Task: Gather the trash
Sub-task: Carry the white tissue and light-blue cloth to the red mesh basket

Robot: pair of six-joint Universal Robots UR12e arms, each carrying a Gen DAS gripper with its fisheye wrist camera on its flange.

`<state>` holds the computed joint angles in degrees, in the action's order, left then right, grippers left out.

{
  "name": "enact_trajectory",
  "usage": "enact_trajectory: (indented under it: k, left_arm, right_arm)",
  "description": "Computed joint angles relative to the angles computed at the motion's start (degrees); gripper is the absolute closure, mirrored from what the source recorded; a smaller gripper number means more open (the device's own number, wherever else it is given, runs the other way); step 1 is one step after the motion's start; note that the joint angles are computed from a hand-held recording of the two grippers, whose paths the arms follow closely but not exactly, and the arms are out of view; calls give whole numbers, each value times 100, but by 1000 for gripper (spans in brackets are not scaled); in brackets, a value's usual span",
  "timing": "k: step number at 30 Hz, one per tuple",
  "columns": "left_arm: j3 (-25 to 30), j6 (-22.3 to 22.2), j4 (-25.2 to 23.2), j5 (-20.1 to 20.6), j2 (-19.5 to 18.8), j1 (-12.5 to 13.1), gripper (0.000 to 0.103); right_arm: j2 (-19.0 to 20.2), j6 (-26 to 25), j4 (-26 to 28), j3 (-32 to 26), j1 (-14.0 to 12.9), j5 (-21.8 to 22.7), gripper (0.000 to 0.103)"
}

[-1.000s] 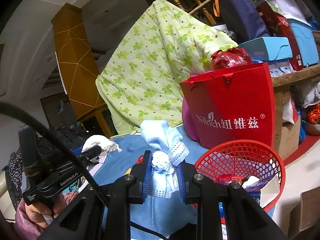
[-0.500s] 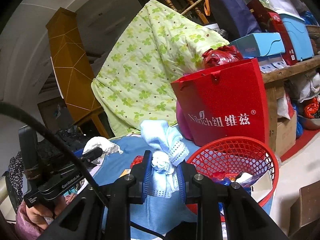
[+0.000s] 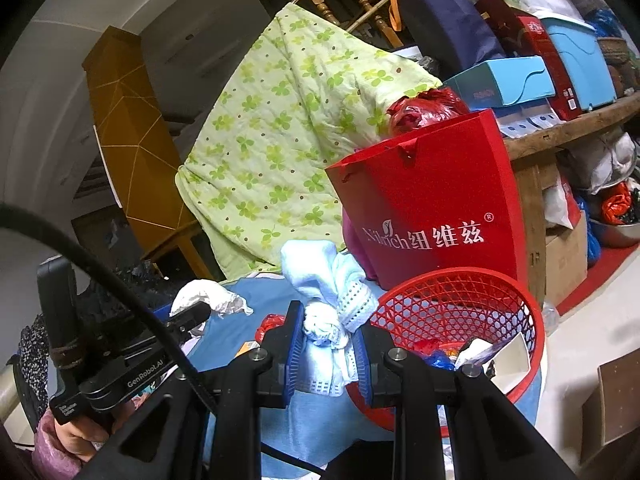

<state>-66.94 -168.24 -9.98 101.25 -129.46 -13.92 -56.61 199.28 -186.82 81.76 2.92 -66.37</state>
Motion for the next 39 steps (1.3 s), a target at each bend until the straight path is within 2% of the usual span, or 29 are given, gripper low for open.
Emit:
enact_trajectory:
  k: [39]
  left_arm:
    - [479,626,-567,-228,-309,-301,71]
  right_arm:
    - [-70,685,-319,372,-280,-100,78]
